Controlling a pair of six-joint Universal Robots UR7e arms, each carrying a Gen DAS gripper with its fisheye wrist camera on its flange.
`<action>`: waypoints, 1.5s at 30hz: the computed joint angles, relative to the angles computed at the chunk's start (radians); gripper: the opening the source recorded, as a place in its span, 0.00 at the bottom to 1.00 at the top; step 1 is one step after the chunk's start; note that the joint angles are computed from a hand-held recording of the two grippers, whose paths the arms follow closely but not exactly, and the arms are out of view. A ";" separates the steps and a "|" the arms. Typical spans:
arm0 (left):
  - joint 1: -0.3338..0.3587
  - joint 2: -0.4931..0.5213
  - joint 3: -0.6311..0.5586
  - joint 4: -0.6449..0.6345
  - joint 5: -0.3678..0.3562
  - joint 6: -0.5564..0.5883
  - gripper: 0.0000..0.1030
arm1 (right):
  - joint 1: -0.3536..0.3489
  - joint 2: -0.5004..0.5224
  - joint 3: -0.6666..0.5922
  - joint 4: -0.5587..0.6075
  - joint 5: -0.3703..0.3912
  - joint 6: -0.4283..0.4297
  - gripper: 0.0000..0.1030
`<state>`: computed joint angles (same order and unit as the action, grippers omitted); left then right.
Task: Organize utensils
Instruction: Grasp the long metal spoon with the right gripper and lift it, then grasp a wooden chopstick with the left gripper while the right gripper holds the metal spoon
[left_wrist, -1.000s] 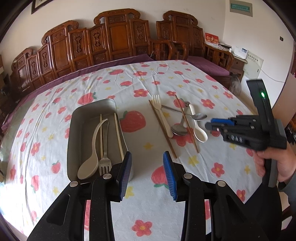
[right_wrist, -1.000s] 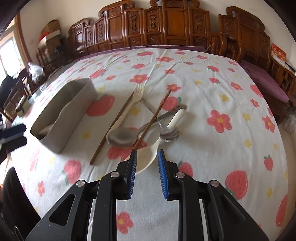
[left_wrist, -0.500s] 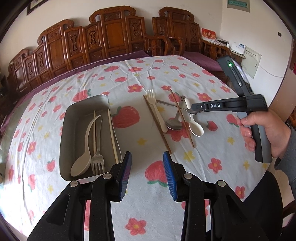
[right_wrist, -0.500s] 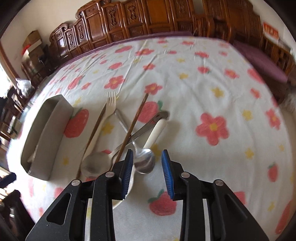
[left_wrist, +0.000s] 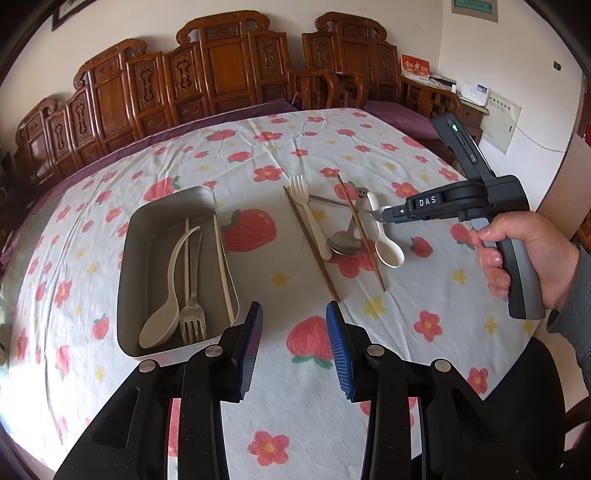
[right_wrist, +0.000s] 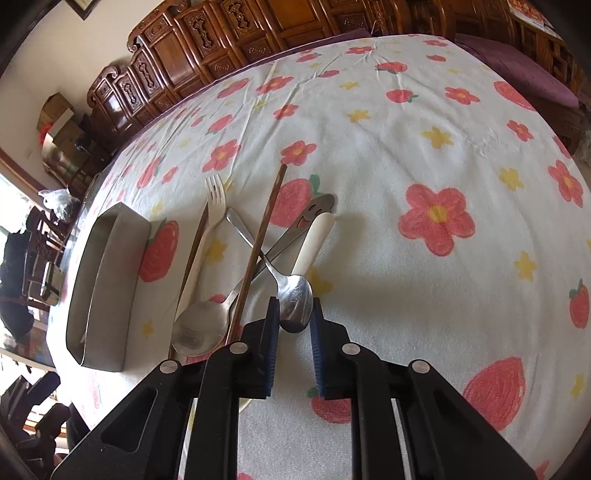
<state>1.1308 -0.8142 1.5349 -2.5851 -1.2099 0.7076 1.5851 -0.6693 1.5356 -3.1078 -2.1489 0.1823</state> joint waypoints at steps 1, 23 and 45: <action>0.000 0.000 0.001 0.000 0.002 0.000 0.33 | 0.002 0.000 0.003 -0.010 -0.001 -0.003 0.05; -0.028 0.059 0.023 0.004 0.000 -0.051 0.33 | 0.094 -0.082 0.253 -0.297 -0.277 -0.126 0.02; -0.082 0.205 -0.038 0.064 0.066 -0.186 0.34 | 0.079 -0.117 0.294 -0.346 -0.226 -0.133 0.02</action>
